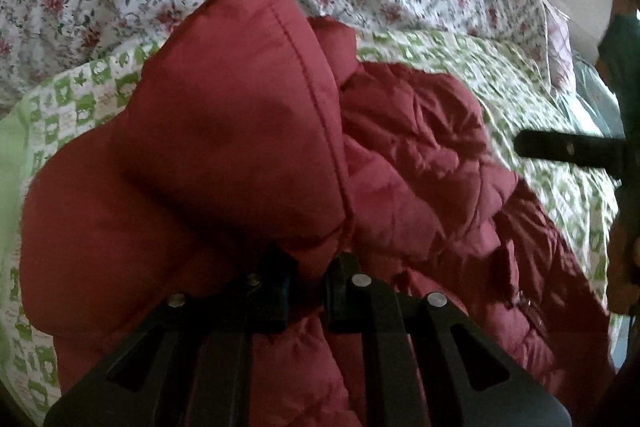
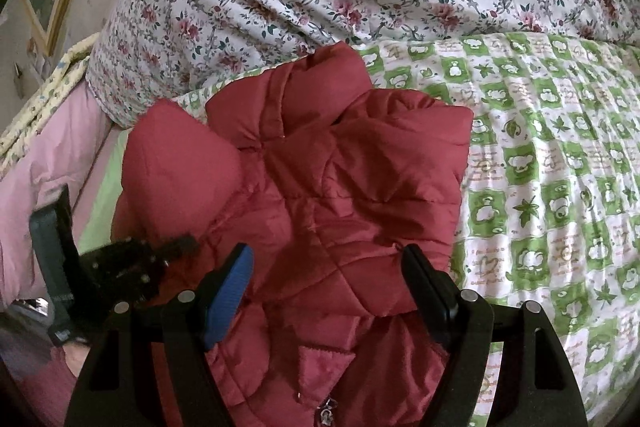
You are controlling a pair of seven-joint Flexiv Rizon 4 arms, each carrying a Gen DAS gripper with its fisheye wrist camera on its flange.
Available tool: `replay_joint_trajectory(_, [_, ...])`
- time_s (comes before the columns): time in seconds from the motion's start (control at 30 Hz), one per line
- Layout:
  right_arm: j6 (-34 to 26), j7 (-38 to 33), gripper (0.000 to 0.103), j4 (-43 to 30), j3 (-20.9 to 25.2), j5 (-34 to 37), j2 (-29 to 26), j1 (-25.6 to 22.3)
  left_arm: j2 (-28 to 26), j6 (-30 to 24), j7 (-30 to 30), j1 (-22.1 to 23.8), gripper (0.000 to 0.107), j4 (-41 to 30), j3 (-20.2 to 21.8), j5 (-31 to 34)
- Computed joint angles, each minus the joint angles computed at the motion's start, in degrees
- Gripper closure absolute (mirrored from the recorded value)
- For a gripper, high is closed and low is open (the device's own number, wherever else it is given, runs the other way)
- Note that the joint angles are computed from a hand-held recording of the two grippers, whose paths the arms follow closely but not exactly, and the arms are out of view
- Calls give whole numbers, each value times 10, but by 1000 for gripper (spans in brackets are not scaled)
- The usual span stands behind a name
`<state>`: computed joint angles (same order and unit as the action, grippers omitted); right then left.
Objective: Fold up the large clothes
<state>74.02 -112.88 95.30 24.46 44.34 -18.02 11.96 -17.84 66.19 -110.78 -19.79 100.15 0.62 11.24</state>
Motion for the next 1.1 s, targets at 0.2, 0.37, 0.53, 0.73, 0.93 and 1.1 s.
replay_joint_trajectory(0.2, [-18,-10,25,-27,10,19,-14,-4,12,13,74,26,82,34,-33,-60])
replay_joint_trajectory(0.37, [-21,-10,25,-38,7,18,-18,5,27,4,112,21,77,54,-34,-74])
replay_joint_trajectory(0.53, [-29,-9,25,-43,8,17,-19,7,54,6,130,26,75,88,-33,-94])
replay_joint_trajectory(0.73, [-57,-48,24,-59,22,86,-16,-20,105,18,141,41,75,145,-30,-110])
replay_joint_trajectory(0.93, [-112,-62,23,-76,6,129,-18,-13,138,34,195,64,75,189,-39,-179])
replay_joint_trajectory(1.1, [-197,-77,23,-95,8,189,-28,-25,120,-11,200,63,75,167,-40,-157])
